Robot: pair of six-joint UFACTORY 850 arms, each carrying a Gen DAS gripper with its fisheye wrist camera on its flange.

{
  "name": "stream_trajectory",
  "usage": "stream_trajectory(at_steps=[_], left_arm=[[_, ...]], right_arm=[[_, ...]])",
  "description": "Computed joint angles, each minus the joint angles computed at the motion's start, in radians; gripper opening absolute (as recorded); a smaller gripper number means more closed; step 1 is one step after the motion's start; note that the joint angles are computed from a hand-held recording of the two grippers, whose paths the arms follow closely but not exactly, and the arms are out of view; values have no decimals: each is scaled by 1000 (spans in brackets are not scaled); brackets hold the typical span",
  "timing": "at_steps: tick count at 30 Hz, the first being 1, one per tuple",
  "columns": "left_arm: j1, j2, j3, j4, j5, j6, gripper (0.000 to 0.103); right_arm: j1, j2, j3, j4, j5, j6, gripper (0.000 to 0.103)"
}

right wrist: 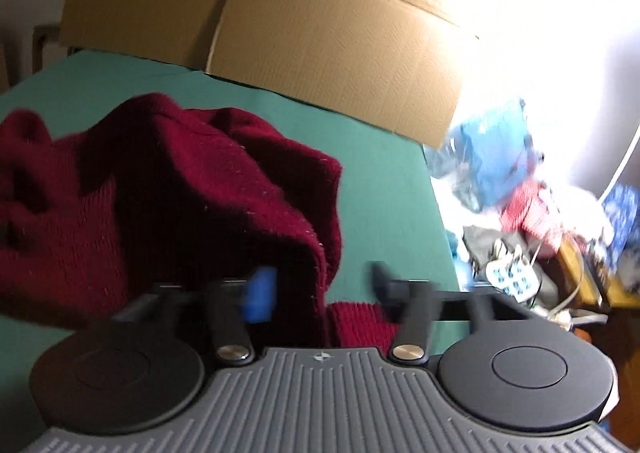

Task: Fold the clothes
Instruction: 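Lift the sweater high with both grippers to shake it out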

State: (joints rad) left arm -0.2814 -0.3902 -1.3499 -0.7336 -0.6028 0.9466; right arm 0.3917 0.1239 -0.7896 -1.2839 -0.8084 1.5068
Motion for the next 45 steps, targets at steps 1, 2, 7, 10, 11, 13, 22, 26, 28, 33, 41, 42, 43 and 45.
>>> stream_trajectory(at_steps=[1,2,7,10,11,13,22,26,28,33,41,42,43,45], left_arm=[[3,-4,-6,-4,-11,-3,22],[6,-8,-12,-8,-24,-7,21],[16,-19,-40,-15,-58,-61,13],[28,18,-32,-83,-31,-16,11],[30,33,-34,-109,-19,11,11],[35,68,-39,-169,15,77,11],[126,243,-89,-730,69,614,11],[156,298,-112,-850,62,739,11],[164,330,-110,-890,71,774,11],[173,426,-76,-1028,129,901,11],[146,534,-13,-1024,264,883,11],[141,543,-5,-990,286,850,11],[136,550,5,-958,306,817,11],[117,556,26,-894,362,759,11]], right_arm=[[11,-11,0,-19,-15,7,67],[11,-25,-3,-29,-16,12,61],[-81,-7,-13,103,112,30,4],[-73,63,-16,36,84,141,4],[-69,86,-23,9,73,173,4],[-62,128,-41,-45,50,235,4],[54,289,-154,-294,-269,455,4],[130,310,-198,-369,-383,450,4],[160,310,-219,-404,-405,447,4],[192,329,-244,-505,-401,438,4],[186,372,-251,-520,-300,403,4],[175,377,-245,-505,-277,393,4],[163,380,-240,-488,-256,381,4],[134,385,-226,-452,-212,360,4]])
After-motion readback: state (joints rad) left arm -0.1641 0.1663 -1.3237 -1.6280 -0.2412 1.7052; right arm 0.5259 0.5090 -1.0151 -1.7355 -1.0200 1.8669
